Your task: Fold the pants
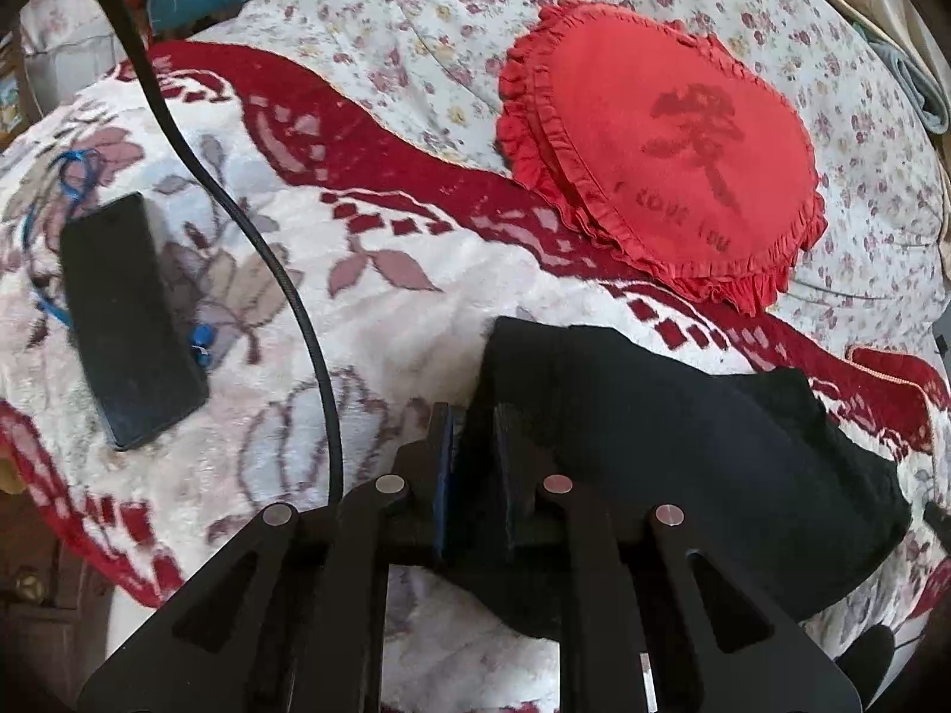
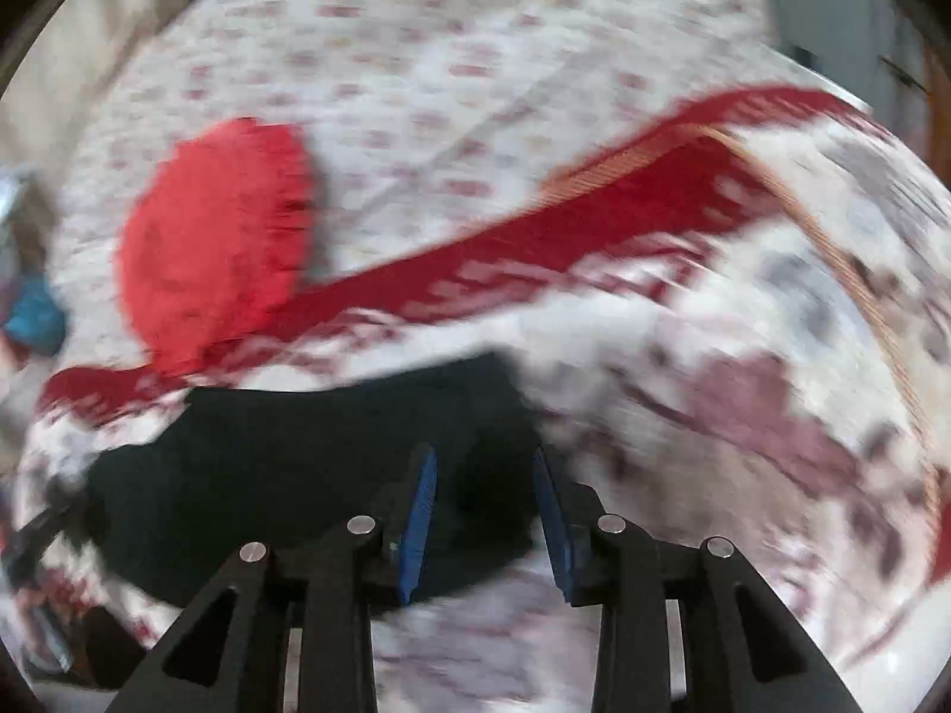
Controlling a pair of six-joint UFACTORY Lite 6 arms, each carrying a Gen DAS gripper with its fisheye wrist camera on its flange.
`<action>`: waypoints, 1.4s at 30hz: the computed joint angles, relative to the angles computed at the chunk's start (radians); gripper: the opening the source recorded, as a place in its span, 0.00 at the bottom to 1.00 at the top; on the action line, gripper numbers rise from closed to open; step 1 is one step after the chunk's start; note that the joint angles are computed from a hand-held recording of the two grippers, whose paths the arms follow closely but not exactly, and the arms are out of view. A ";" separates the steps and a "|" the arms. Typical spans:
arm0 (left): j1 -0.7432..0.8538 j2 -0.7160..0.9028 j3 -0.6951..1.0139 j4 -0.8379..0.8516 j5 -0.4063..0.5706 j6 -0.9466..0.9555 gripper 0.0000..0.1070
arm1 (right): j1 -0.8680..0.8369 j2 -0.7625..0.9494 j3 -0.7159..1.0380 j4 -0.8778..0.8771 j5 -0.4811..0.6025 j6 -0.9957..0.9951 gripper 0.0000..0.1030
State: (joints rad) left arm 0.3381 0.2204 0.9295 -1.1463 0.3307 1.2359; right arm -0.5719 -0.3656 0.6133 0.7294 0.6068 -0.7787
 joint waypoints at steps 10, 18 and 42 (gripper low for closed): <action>-0.068 -0.148 -0.098 -0.121 -0.012 0.106 0.48 | 0.724 0.522 0.375 0.271 -0.296 -0.122 0.46; -0.184 -0.039 -0.118 -0.338 -0.131 0.313 0.50 | 0.871 1.001 0.837 -0.092 -0.276 0.204 0.10; -0.180 -0.031 -0.151 -0.493 -0.156 0.434 0.55 | 0.797 0.878 0.739 -0.095 -0.352 0.309 0.17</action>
State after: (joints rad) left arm 0.1585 0.1897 0.7782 -1.6395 0.1743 1.6694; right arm 0.2247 0.5127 1.3525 0.6347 0.2543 -0.4695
